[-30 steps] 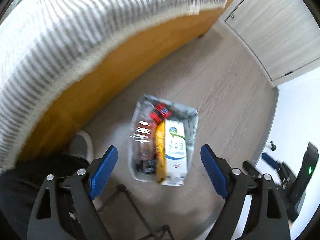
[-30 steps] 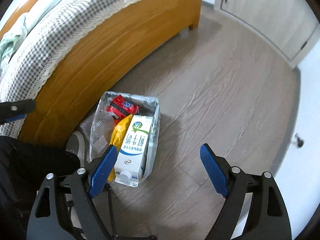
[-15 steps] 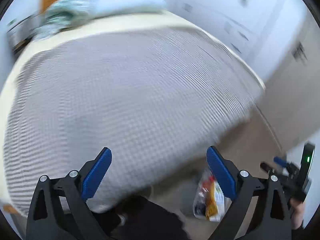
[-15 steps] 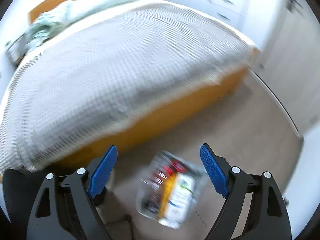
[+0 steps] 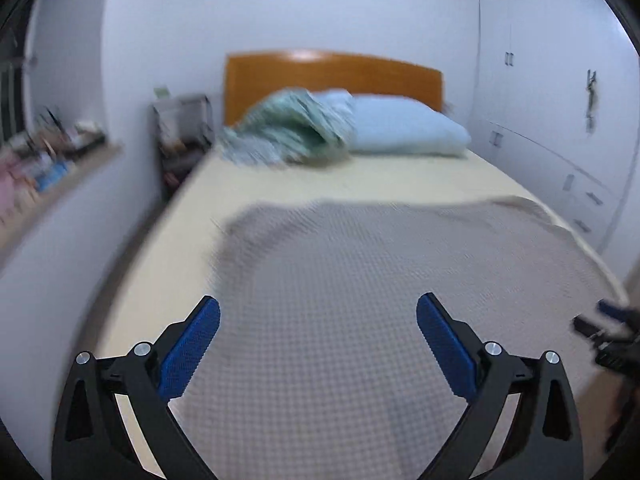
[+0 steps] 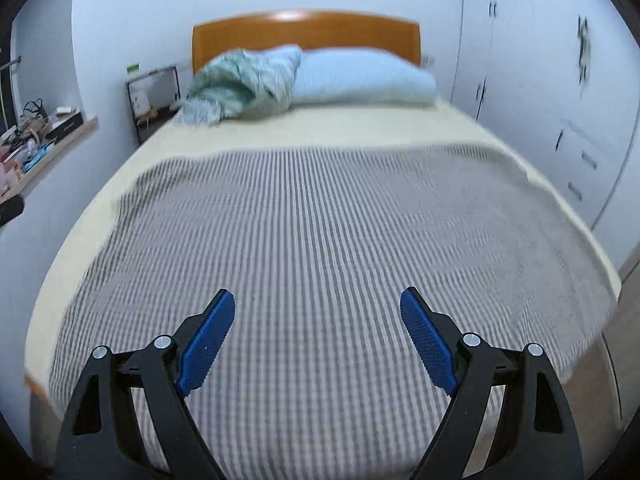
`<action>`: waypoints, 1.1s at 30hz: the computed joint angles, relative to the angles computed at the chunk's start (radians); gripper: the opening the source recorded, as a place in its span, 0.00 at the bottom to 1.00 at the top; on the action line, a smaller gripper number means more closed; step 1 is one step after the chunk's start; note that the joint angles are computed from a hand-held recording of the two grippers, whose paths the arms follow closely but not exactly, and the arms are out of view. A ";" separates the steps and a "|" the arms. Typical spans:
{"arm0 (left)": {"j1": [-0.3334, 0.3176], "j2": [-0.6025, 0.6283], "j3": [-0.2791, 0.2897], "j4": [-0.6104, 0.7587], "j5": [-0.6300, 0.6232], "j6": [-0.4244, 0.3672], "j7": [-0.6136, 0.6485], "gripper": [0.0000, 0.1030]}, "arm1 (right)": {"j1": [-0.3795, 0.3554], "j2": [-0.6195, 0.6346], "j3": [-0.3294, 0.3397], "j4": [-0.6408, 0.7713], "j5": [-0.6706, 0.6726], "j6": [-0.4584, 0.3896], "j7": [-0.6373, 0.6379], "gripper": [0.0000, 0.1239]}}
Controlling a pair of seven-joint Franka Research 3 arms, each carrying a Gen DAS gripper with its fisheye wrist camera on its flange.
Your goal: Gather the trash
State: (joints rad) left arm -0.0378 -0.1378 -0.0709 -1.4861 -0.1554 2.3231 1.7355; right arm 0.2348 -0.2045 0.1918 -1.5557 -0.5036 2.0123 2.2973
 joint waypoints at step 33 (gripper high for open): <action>0.084 0.156 -0.074 0.121 -0.150 0.375 0.064 0.93 | 0.136 0.212 -0.123 0.224 -0.319 0.342 0.137 0.71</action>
State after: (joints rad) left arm 0.0464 0.0178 -0.1451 -1.3655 -0.3050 2.6982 1.7997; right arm 0.3712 0.0073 0.0688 -1.3312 -0.8224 2.3539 2.4340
